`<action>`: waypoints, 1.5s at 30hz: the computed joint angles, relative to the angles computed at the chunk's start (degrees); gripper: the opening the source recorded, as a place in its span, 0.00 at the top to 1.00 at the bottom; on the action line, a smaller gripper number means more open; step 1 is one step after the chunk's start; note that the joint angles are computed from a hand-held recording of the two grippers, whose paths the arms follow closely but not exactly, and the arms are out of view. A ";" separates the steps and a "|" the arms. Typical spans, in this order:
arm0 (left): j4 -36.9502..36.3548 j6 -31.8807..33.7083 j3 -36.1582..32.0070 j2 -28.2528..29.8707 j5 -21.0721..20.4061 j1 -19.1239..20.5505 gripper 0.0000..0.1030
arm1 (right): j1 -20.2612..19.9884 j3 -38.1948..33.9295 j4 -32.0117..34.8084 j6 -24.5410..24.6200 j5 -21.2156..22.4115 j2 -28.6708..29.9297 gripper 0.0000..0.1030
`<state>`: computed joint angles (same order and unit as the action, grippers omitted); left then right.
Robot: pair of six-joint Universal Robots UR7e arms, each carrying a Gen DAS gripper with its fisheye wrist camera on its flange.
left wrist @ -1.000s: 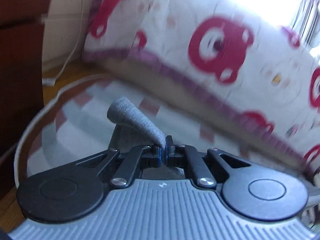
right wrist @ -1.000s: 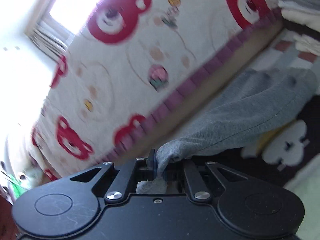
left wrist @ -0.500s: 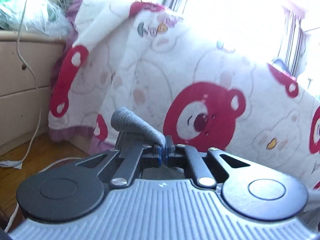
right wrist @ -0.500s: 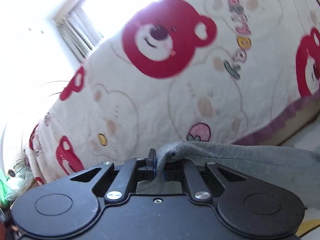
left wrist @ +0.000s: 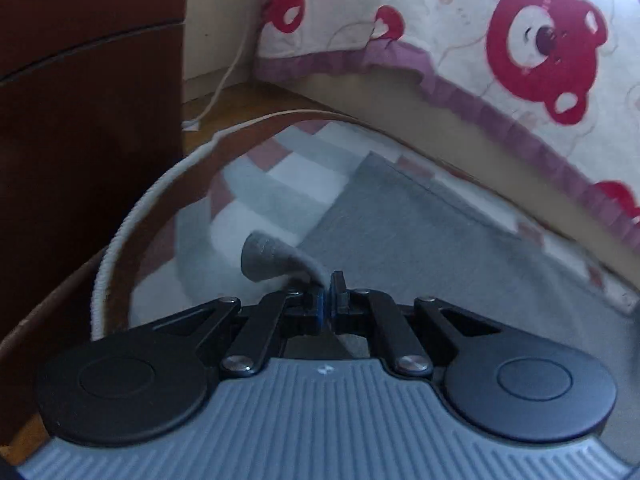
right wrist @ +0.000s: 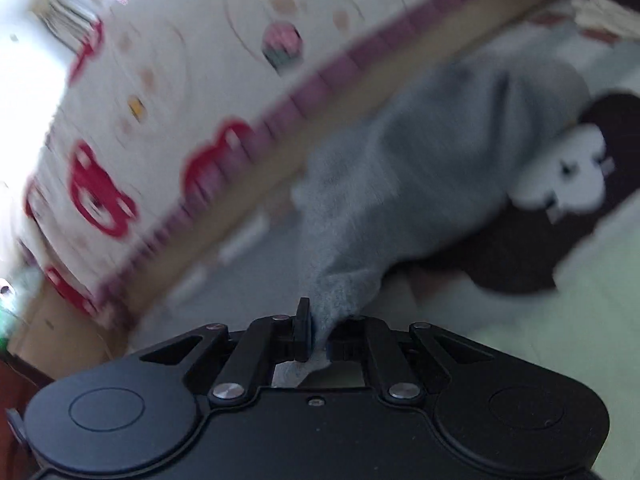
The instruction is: Fold clothes
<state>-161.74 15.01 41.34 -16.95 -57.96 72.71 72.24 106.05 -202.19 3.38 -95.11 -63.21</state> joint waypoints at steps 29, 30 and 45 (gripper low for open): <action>9.59 8.41 -4.43 7.56 -2.37 -8.48 0.58 | -1.41 3.59 11.51 -6.33 -1.98 -4.38 0.68; 10.72 8.17 -4.38 8.05 -4.60 -8.84 0.58 | -2.39 4.89 10.36 -5.49 0.09 -5.84 0.62; 26.20 10.37 -23.72 26.38 -18.84 -14.64 0.58 | -13.56 -10.52 15.57 15.62 -1.39 -6.02 0.34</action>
